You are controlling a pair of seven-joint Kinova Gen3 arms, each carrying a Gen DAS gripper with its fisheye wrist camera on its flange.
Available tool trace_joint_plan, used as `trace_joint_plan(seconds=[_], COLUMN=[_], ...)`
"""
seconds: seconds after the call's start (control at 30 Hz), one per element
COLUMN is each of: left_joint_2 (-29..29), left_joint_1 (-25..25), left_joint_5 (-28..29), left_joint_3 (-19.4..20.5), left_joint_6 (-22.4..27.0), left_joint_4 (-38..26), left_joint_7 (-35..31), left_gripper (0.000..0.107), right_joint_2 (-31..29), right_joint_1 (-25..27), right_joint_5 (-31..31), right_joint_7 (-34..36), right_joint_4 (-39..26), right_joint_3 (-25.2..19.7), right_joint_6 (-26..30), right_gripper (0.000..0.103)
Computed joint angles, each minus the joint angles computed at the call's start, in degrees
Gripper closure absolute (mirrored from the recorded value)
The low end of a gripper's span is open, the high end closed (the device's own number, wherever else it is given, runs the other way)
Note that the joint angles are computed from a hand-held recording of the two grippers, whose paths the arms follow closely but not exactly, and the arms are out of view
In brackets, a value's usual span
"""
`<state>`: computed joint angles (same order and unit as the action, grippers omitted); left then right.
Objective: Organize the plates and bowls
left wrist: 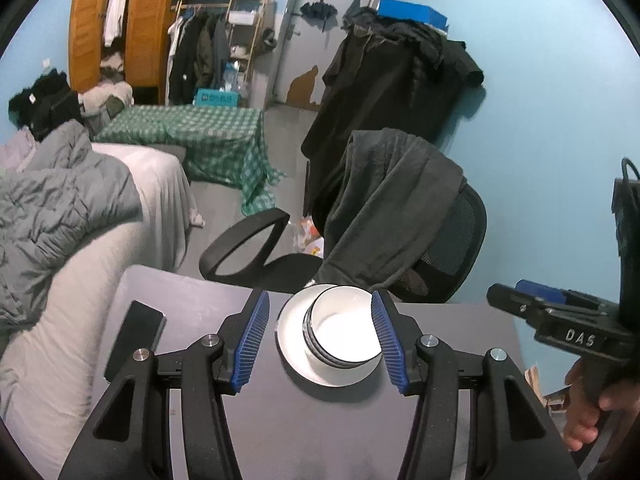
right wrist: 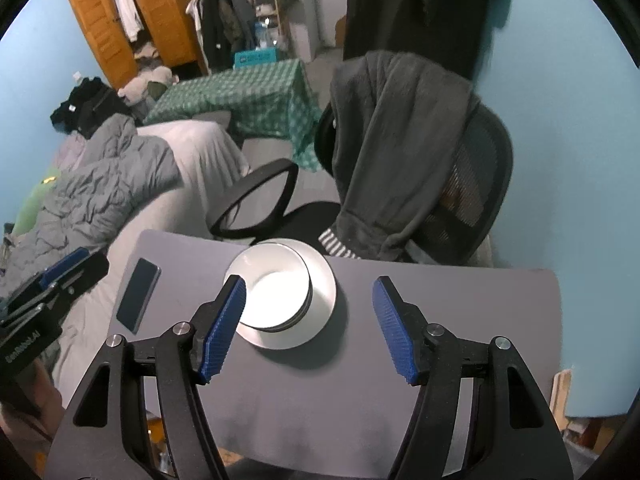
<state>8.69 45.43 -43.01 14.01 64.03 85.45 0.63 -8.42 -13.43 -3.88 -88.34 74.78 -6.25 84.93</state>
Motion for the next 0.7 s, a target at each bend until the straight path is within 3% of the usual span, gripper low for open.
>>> trace_joint_plan(seconds=[0.03, 0.1, 0.17, 0.53, 0.7], left_joint_2=[-0.2, -0.3, -0.4, -0.7, -0.8], left_joint_1=[0.8, 1.9, 3.3, 6.4, 6.8], left_joint_5=[-0.8, -1.6, -3.4, -7.9, -7.0], left_joint_3=[0.4, 0.9, 1.4, 3.6, 3.5], left_joint_6=[1.3, 3.6, 5.8, 13.0, 13.2], left_joint_4=[-0.2, -1.1, -1.5, -3.8, -4.1], left_joint_7=[0.2, 0.1, 1.4, 2.1, 1.2], left_gripper=[0.052, 0.038, 0.032, 0.026, 0.026], right_joint_2=[-0.6, -1.6, -2.7, -6.7, -7.5], right_joint_1=[0.0, 0.1, 0.2, 0.4, 0.5], right_joint_5=[0.0, 0.3, 0.7, 2.7, 3.5], right_joint_7=[-0.3, -1.3, -2.6, -5.5, -6.1], right_joint_4=[0.0, -0.1, 0.1, 1.5, 1.5], right_joint_3=[-0.1, -0.4, -0.8, -2.3, -3.0], right_joint_6=[0.0, 0.1, 0.0, 0.6, 0.8], right_gripper=[0.038, 0.038, 0.038, 0.038, 0.038])
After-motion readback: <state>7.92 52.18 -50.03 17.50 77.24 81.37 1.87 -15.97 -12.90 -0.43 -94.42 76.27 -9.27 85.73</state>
